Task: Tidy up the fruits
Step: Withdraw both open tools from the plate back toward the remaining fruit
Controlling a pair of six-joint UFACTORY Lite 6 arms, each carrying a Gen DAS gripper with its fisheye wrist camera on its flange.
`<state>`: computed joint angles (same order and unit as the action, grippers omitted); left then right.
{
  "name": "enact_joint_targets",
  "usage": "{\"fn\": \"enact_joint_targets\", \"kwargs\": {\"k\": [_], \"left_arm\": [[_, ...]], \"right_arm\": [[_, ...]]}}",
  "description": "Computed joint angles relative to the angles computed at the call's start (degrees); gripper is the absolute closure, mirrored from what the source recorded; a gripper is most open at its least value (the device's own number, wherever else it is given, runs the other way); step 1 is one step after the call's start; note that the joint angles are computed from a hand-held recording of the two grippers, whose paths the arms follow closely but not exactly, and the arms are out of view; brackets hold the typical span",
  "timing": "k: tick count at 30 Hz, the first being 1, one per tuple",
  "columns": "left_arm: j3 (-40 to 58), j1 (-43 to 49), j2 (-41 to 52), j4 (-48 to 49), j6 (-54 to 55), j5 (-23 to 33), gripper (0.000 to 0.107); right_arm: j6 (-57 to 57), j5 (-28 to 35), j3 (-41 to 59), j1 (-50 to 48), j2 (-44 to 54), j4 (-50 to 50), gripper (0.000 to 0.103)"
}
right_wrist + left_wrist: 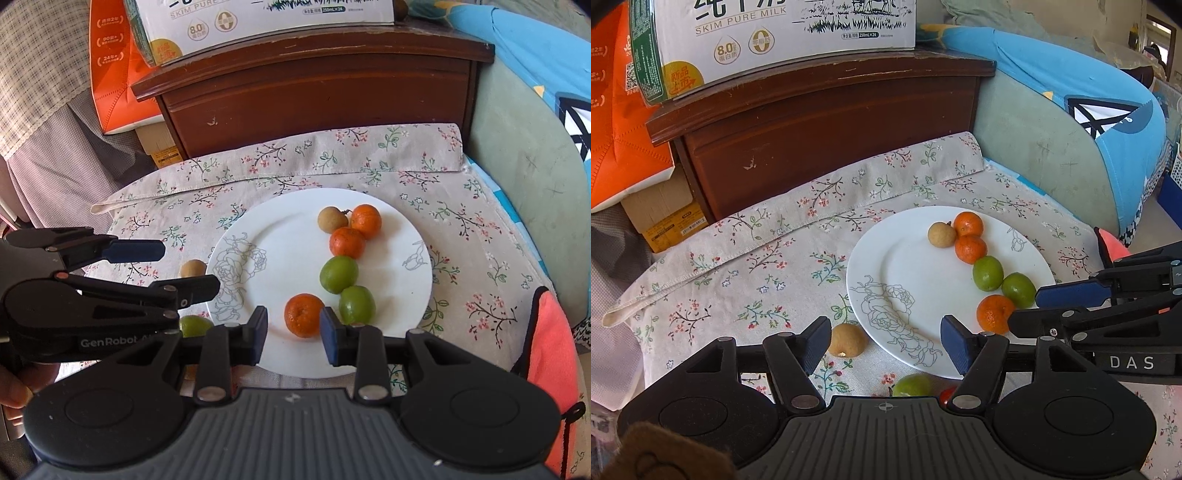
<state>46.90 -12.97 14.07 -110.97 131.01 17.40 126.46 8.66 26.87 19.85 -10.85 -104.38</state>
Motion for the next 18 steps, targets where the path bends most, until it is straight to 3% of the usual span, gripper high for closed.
{"fn": "enact_joint_targets", "kwargs": {"k": [18], "left_arm": [[-11.7, 9.4, -12.4, 11.0, -5.8, 3.4, 0.033]], "right_arm": [[-8.2, -1.4, -3.0, 4.5, -3.9, 5.4, 0.071]]}}
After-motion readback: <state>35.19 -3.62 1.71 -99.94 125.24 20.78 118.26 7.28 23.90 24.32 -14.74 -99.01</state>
